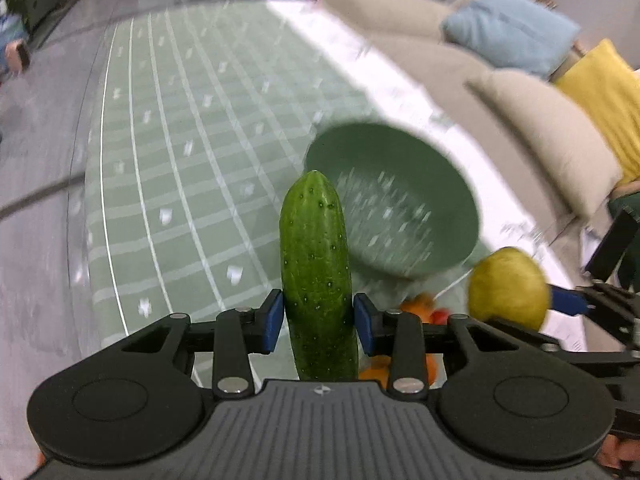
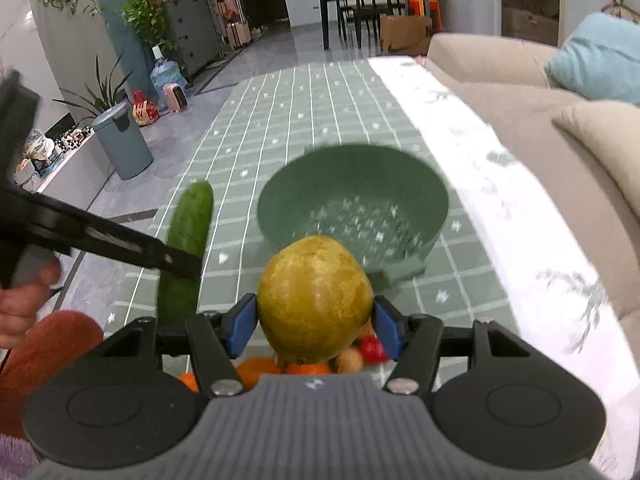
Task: Organize fruits
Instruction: 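Carry the cucumber with the left tool into the colander while the right tool drops the pear in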
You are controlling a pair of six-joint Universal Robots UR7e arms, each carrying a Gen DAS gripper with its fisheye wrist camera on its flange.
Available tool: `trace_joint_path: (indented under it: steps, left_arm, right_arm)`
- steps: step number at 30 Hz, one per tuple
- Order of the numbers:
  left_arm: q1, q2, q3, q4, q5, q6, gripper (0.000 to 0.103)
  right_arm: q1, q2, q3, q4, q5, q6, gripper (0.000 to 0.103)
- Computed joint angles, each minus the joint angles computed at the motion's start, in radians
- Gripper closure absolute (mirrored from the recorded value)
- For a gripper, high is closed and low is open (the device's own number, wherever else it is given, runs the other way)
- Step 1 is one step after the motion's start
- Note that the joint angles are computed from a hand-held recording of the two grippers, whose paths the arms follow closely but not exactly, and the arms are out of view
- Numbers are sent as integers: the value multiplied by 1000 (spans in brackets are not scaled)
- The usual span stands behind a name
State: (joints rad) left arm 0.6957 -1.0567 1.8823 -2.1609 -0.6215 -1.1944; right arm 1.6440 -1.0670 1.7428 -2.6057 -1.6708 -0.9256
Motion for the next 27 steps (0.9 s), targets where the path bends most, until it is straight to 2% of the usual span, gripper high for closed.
trace_joint_path:
  steps: [8, 12, 15, 21, 27]
  left_arm:
    - [27, 65, -123, -122, 57, 259, 61]
    - [73, 117, -204, -161, 20, 375, 61]
    - [105, 169, -272, -142, 7, 430, 61]
    - [176, 233, -347, -127, -44, 508, 61]
    - [233, 271, -396, -75, -112, 536, 61]
  right_arm:
    - [36, 79, -102, -24, 7, -40, 44]
    - [50, 155, -197, 21, -29, -51, 44]
    - [62, 225, -267, 33, -88, -87, 44]
    - [72, 338, -374, 45, -180, -162, 44]
    - [64, 397, -422, 64, -229, -171, 44]
